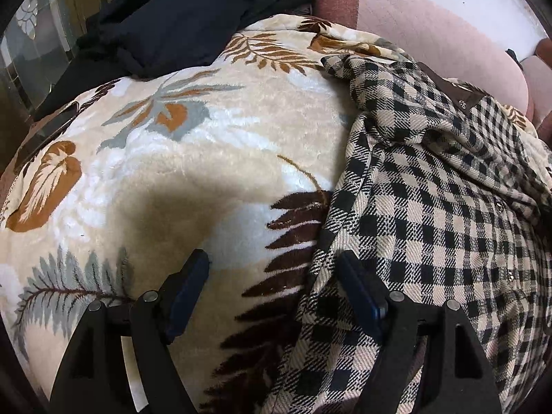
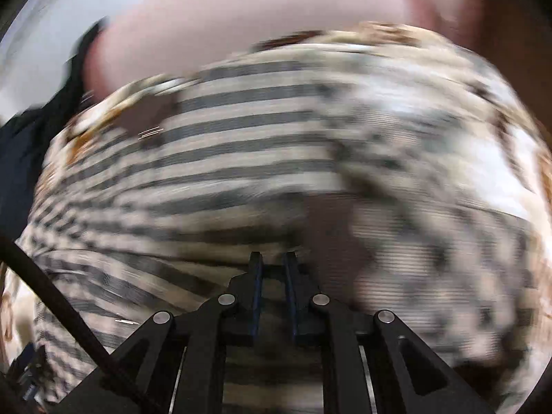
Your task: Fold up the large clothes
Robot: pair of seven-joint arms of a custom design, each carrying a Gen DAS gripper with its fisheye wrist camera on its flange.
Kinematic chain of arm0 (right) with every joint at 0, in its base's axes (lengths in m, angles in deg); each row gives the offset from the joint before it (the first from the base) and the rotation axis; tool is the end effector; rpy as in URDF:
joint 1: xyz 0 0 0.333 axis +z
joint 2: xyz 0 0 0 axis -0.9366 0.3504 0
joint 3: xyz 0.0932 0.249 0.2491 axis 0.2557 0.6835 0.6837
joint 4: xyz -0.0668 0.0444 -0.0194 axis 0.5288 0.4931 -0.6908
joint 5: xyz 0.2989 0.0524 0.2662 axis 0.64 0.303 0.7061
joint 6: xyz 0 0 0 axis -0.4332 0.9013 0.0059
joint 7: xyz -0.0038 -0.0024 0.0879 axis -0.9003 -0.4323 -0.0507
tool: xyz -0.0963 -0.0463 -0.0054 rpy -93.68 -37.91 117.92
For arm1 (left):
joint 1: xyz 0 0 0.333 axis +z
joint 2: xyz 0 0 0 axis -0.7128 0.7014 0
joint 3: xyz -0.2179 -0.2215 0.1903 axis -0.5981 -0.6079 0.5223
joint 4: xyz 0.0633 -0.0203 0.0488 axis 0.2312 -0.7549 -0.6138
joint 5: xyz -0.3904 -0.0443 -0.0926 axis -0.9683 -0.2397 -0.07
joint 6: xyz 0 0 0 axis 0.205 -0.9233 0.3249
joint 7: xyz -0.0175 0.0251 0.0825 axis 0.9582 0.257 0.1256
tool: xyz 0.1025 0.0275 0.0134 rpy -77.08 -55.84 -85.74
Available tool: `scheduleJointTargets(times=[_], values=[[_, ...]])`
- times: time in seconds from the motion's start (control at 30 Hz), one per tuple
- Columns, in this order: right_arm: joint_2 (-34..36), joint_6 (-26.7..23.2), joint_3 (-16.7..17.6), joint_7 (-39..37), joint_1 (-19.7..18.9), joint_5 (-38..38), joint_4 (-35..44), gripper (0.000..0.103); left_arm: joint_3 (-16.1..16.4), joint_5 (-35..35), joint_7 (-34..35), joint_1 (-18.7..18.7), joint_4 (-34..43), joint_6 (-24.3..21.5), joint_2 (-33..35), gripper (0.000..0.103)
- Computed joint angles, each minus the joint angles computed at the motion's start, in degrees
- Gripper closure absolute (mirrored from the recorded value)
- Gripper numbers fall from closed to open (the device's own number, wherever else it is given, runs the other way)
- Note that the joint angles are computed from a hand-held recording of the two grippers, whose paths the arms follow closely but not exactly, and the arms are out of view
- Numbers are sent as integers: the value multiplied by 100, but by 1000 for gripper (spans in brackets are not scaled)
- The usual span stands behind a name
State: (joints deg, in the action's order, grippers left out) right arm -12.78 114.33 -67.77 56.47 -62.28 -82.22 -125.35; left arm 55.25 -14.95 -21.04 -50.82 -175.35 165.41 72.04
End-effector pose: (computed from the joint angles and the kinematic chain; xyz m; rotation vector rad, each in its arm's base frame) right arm 0.7508 0.1350 0.3583 -1.8114 2.0010 -0.3652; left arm 0.5867 -0.0073 0.3385 -2.2086 1.4905 -0.4112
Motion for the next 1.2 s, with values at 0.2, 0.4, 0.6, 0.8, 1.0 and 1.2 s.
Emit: scheduleJointTargets(times=[0.2,0.4,0.6,0.8,1.0,1.2], values=[[-552,632,1052,-952,-961,1142,-765,82,93,302,-333,-128,105,-135,56,21],[30,371,2513,-2438,-1239,2510,-96,77,-12,589,-558,-34,148,-202,64,19],[969,-7,2845,-3088,-550,2959,1094,77,-39,-76,-151,223,-229,358,-232,20],[1265,-410,2542,-3006,-82,3479,1227,76,-167,-761,400,430,-317,357,-272,20],[-142,136,2172,-3671,-179,3804,-673,72,93,-24,-100,47,-288,296,-335,20],[-1921,837,2049,-4662,-892,4790,-2773,65,-31,559,-425,-181,-308,325,-293,20]])
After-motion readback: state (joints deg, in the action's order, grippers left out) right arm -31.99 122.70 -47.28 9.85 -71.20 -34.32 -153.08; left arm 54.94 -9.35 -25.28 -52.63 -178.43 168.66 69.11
